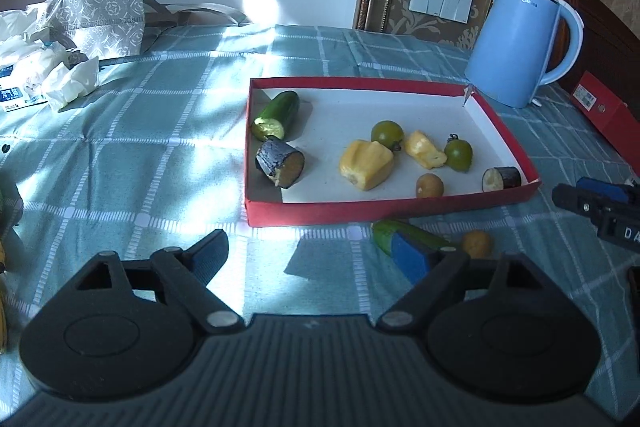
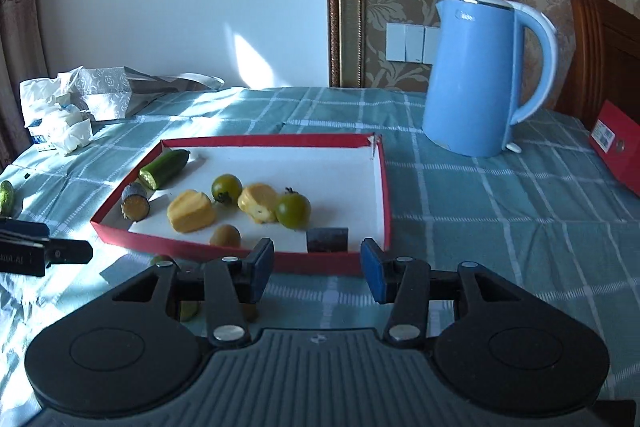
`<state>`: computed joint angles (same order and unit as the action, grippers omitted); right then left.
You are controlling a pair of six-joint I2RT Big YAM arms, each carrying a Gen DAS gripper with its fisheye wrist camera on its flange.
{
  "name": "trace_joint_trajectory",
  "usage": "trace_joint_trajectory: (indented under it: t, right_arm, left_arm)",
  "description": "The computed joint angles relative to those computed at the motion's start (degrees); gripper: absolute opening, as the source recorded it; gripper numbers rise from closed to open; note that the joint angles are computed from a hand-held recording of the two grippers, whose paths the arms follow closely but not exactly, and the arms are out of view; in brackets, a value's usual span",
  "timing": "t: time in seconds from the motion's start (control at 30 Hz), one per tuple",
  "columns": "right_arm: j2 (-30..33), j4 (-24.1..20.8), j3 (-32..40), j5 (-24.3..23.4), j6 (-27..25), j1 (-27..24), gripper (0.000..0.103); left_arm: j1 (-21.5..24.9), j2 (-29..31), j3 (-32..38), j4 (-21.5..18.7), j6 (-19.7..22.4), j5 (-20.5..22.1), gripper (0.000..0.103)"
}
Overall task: Organize fruits
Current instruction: 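Withdraw both open tools from the tray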
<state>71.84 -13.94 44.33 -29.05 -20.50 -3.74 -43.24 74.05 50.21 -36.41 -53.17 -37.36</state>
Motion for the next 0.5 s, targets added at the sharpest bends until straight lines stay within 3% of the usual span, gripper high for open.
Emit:
trace_joint_trajectory:
  t: [0.37,0.5]
  right_arm:
    - [-4.08,-3.17,-5.46,-2.22,-7.53,-9.11,0.047]
    - [-4.01,-4.15,-5.3,-3.71,-8.63,-11.15,0.047]
  left_arm:
    - [-3.09,9.63,8.63,-0.34,1.62,-1.39,0.087]
    - [-3.96,11.73,9.68,0.39,6.0,-1.71,0.088]
